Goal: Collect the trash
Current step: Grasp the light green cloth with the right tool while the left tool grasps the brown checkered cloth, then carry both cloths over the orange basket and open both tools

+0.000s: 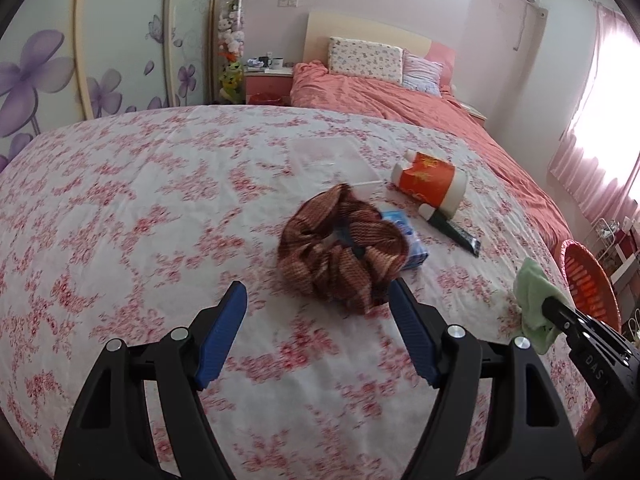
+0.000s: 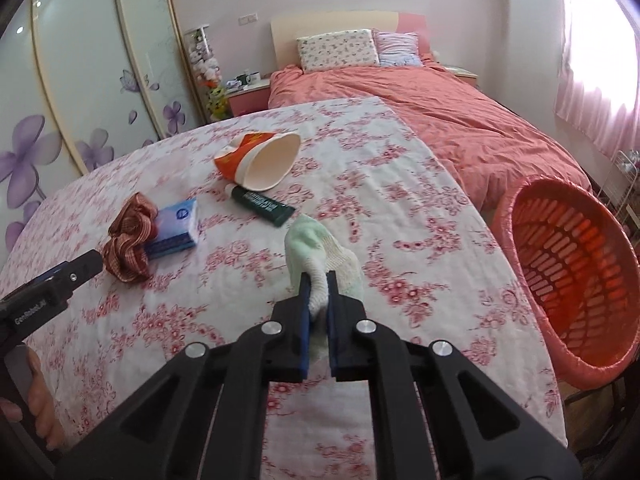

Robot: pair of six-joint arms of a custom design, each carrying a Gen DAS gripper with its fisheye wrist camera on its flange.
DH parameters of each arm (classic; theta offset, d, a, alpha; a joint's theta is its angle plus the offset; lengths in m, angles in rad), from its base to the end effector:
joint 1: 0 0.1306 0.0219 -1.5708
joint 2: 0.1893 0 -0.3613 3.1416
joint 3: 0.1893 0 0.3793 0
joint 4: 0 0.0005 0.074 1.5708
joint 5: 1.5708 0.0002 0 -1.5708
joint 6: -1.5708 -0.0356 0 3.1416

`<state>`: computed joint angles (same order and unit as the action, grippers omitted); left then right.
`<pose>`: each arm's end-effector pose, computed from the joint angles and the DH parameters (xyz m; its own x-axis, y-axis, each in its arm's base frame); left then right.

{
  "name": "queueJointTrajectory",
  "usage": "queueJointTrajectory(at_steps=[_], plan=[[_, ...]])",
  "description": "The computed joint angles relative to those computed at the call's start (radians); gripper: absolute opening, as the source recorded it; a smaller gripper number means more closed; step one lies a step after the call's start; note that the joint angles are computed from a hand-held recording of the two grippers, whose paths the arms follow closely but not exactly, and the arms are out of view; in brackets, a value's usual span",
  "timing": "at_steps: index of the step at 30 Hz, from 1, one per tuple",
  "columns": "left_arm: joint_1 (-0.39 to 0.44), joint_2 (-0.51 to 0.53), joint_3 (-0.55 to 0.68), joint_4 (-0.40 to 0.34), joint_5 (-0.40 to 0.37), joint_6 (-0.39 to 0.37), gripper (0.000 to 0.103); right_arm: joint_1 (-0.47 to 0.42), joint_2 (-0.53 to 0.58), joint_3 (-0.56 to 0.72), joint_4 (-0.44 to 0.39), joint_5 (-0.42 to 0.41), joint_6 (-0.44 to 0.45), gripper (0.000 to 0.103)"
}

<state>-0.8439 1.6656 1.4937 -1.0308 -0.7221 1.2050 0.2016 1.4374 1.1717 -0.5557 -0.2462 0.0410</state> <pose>0.3714 -0.3829 0.3185 -0.5978 -0.3823 -0.7046 -0.4350 0.8930 -0.1155 0.4705 0.1045 0.3121 -0.7020 -0.1840 -0.6879 -0.3859 0.9102 0.1503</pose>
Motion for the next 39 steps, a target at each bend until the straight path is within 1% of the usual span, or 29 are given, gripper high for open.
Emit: queueJointTrajectory(at_steps=[6, 10, 13, 15, 16, 17, 20, 25, 26, 30, 34, 39], plan=[[0.011, 0.076, 0.095, -0.033, -0.008, -0.044, 0.072, -0.018, 0.007, 0.003, -0.011, -0.022, -0.002, 0.008], [0.016, 0.126, 0.159, -0.086, -0.013, -0.047, 0.070, -0.023, 0.005, -0.003, -0.012, -0.029, 0.002, 0.008], [0.023, 0.155, 0.193, -0.124, -0.012, -0.044, 0.062, -0.028, 0.005, -0.003, -0.015, -0.035, 0.002, 0.008], [0.029, 0.167, 0.204, -0.136, 0.001, -0.041, 0.052, -0.030, 0.005, -0.002, -0.016, -0.038, 0.002, 0.008], [0.035, 0.167, 0.201, -0.130, 0.014, -0.040, 0.049, -0.031, 0.003, -0.003, -0.016, -0.038, 0.001, 0.008], [0.037, 0.166, 0.198, -0.127, 0.019, -0.039, 0.043, -0.033, 0.002, -0.004, -0.016, -0.039, 0.001, 0.008], [0.036, 0.147, 0.176, -0.103, 0.021, -0.041, 0.031, -0.039, -0.003, -0.005, -0.016, -0.042, -0.002, 0.008], [0.028, 0.083, 0.110, -0.039, 0.018, -0.045, 0.016, -0.056, -0.018, -0.008, -0.012, -0.052, -0.006, 0.008], [0.027, 0.075, 0.104, -0.033, 0.018, -0.045, 0.015, -0.058, -0.022, -0.010, -0.010, -0.054, -0.009, 0.008], [0.016, 0.048, 0.092, -0.013, 0.000, -0.051, 0.013, -0.077, -0.039, -0.014, -0.003, -0.072, -0.015, 0.008], [0.003, 0.022, 0.080, 0.023, -0.007, -0.064, 0.012, -0.093, -0.057, -0.021, 0.000, -0.085, -0.018, 0.008], [-0.019, 0.015, 0.099, 0.050, -0.016, -0.093, 0.012, -0.119, -0.081, -0.031, 0.007, -0.103, -0.024, 0.008]])
